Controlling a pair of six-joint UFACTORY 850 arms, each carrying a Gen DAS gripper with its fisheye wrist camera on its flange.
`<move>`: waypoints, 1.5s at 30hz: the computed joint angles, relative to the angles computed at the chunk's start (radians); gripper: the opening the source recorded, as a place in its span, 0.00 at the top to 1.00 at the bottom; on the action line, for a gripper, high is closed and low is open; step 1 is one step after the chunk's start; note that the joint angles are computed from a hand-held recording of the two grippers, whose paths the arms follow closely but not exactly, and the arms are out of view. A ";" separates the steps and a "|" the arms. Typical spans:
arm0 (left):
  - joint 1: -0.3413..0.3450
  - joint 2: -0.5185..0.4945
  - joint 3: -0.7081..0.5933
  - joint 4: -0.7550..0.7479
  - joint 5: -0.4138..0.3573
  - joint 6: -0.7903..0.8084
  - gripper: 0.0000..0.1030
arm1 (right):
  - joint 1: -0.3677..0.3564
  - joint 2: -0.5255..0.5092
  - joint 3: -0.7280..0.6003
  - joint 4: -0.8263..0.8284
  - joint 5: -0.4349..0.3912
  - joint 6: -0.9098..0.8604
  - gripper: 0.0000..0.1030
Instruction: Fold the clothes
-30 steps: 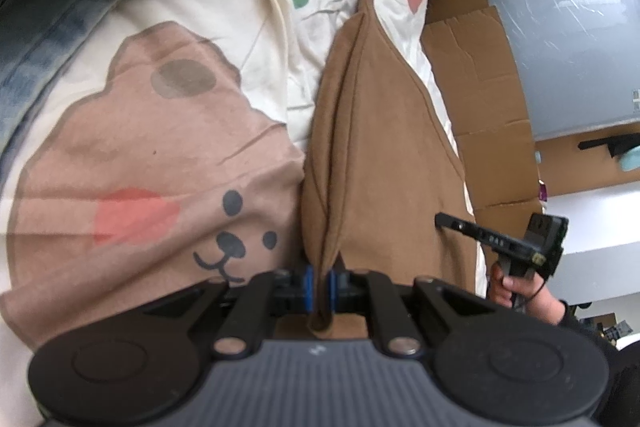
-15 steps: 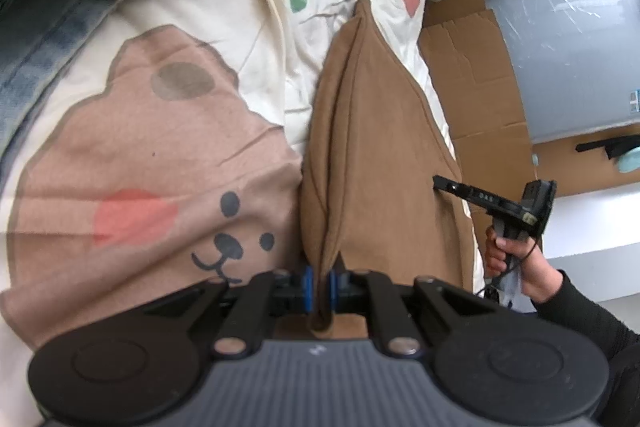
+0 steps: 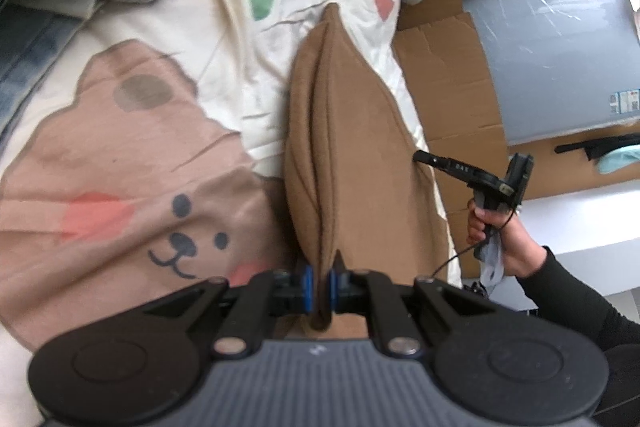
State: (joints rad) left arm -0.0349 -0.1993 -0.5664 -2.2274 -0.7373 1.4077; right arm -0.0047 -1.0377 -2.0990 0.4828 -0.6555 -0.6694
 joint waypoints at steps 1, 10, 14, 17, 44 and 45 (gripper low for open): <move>0.000 0.004 -0.002 0.002 -0.002 -0.002 0.92 | -0.001 0.001 -0.008 -0.003 -0.005 0.005 0.94; -0.034 0.006 -0.066 0.013 0.028 -0.007 0.92 | -0.001 0.129 0.129 0.137 -0.036 -0.145 0.68; -0.050 -0.010 -0.123 0.086 0.072 -0.060 0.92 | 0.006 0.214 0.262 0.214 -0.052 -0.247 0.68; -0.056 -0.028 -0.163 0.157 0.091 -0.120 0.92 | 0.012 0.276 0.364 0.264 -0.061 -0.324 0.68; -0.101 -0.159 -0.416 0.467 0.122 -0.538 0.92 | 0.111 0.479 0.668 0.483 -0.163 -0.777 0.60; -0.102 -0.166 -0.423 0.470 0.118 -0.549 0.92 | 0.114 0.478 0.667 0.485 -0.158 -0.771 0.60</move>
